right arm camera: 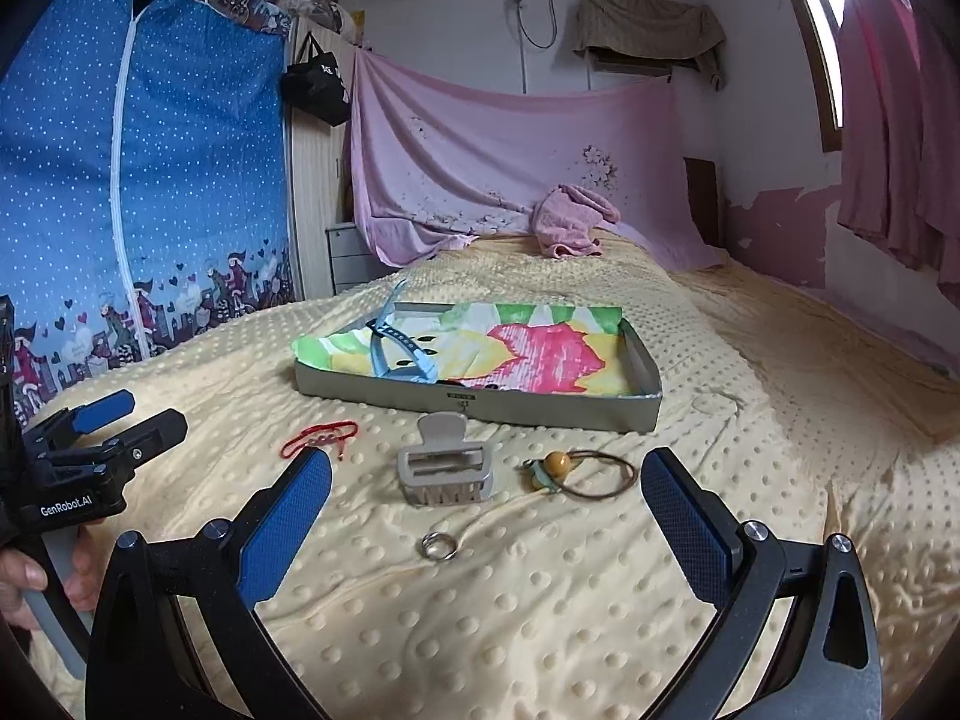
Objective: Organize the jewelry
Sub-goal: 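Withdraw both tools from the tray, then move the left tool toward the red beaded bracelet and the right tool toward the small silver ring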
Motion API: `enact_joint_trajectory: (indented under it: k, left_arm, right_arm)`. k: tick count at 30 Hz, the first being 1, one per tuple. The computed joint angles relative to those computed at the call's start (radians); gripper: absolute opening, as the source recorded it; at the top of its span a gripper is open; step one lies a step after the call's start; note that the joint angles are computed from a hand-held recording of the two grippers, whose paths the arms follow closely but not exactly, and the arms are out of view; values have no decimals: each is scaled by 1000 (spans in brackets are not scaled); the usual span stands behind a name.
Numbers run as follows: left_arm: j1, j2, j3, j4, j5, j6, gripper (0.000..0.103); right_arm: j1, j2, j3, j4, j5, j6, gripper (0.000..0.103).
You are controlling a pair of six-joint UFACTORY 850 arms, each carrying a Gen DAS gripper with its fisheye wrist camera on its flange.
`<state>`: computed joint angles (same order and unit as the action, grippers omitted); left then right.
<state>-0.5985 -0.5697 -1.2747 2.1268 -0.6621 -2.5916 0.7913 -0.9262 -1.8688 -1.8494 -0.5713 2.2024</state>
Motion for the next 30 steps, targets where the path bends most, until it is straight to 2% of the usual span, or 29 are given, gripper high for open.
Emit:
enact_joint_trajectory:
  k: [4, 8, 13, 15, 17, 18, 21, 23, 26, 30]
  left_arm:
    - [17, -39, -65, -89, 67, 88, 103]
    - [32, -81, -128, -176, 137, 191, 103]
    - [43, -115, -173, -183, 186, 217, 103]
    - [46, -126, -189, -179, 200, 229, 100]
    - [51, -139, -209, -189, 225, 251, 92]
    - [54, -145, -219, -198, 237, 264, 90]
    - [65, -162, -244, -203, 282, 277, 79]
    - [72, -176, -266, -222, 313, 305, 67]
    - [83, -200, -302, -286, 357, 374, 55]
    - [93, -225, -339, -402, 403, 486, 42]
  right_arm:
    - [-13, -29, -51, 64, 23, -62, 102]
    - [-28, -52, -89, 166, 96, -167, 102]
    - [-33, -90, -139, 278, 139, -299, 101]
    - [-35, -118, -183, 368, 158, -404, 94]
    - [-40, -149, -232, 496, 179, -540, 72]
    - [-42, -166, -259, 565, 187, -610, 69]
    - [-48, -195, -302, 691, 213, -736, 65]
    - [-52, -212, -328, 768, 225, -813, 58]
    - [-59, -247, -380, 945, 236, -979, 52]
    - [-66, -271, -414, 1061, 240, -1083, 47]
